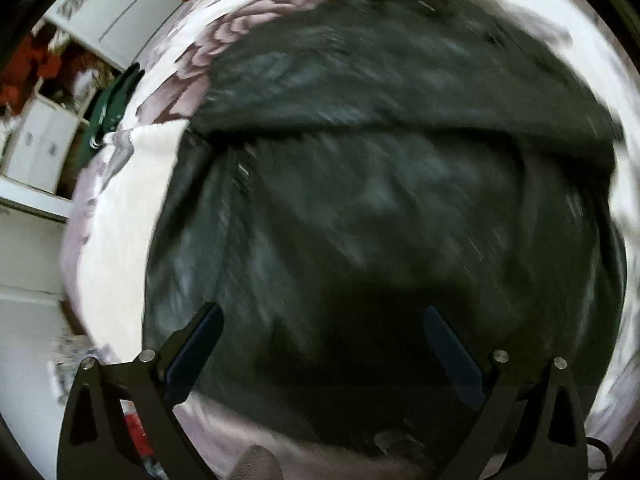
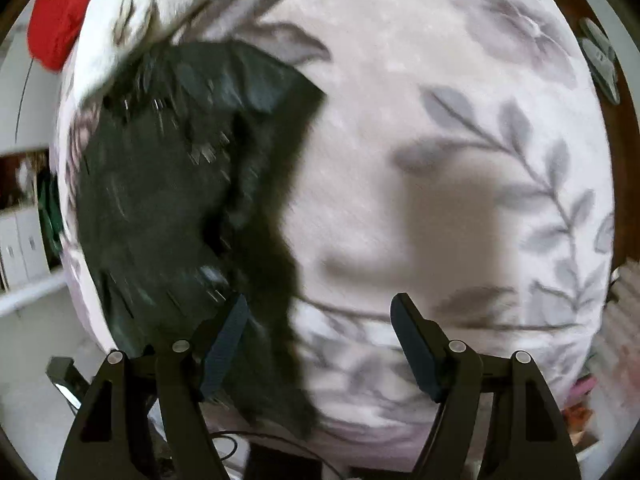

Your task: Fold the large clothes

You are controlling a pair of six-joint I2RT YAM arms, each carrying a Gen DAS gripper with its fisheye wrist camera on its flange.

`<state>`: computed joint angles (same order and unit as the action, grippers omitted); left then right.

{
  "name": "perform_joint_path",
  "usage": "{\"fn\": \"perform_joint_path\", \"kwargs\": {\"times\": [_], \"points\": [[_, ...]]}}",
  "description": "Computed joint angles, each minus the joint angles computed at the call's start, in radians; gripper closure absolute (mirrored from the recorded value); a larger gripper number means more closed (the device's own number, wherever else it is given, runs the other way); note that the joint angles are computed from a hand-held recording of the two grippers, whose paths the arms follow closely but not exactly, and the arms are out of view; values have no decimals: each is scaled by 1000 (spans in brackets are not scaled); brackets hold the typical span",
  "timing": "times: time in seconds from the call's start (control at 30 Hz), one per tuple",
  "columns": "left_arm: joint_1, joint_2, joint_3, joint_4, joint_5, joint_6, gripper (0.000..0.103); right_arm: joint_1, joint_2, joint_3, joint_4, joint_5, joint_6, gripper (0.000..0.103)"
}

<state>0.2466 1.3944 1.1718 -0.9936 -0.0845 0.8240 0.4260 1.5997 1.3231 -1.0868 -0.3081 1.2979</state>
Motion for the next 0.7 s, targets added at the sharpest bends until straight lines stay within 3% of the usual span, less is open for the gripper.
{"fn": "perform_joint_path", "kwargs": {"times": [0.07, 0.13, 0.23, 0.33, 0.37, 0.43, 0.53, 0.57, 0.63, 0.7], "points": [[-57, -140, -107, -37, -62, -44, 0, 0, -11, -14, -65, 3, -79, 27], [-127, -237, -150, -155, -97, -136, 0, 3, -44, -61, -107, 5, -157, 27], [-331, -396, -210, -273, -203, -329, 0, -37, -135, -174, -122, -9, -247, 27], [-595, -483, -257, -368, -304, -602, 0, -83, -205, -241, -149, -13, -316, 27], [-704, -493, -284, -393, -329, -718, 0, -95, -217, -250, -165, -5, -343, 27], [-852, -501, -331, -410, -376, -855, 0, -127, -237, -266, -197, 16, -407, 27], [-1103, -467, -428, -402, -516, -1057, 0, -192, -235, -279, -210, 20, -491, 27], [-1209, -429, -478, -396, -615, -1151, 0, -205, -217, -277, -198, 20, -507, 27], [-1306, -359, -536, -393, -735, -1259, 0, -230, -182, -254, -193, 35, -548, 27], [-1299, -325, -565, -385, -822, -1308, 0, -257, -142, -220, -181, 45, -592, 27]]}}
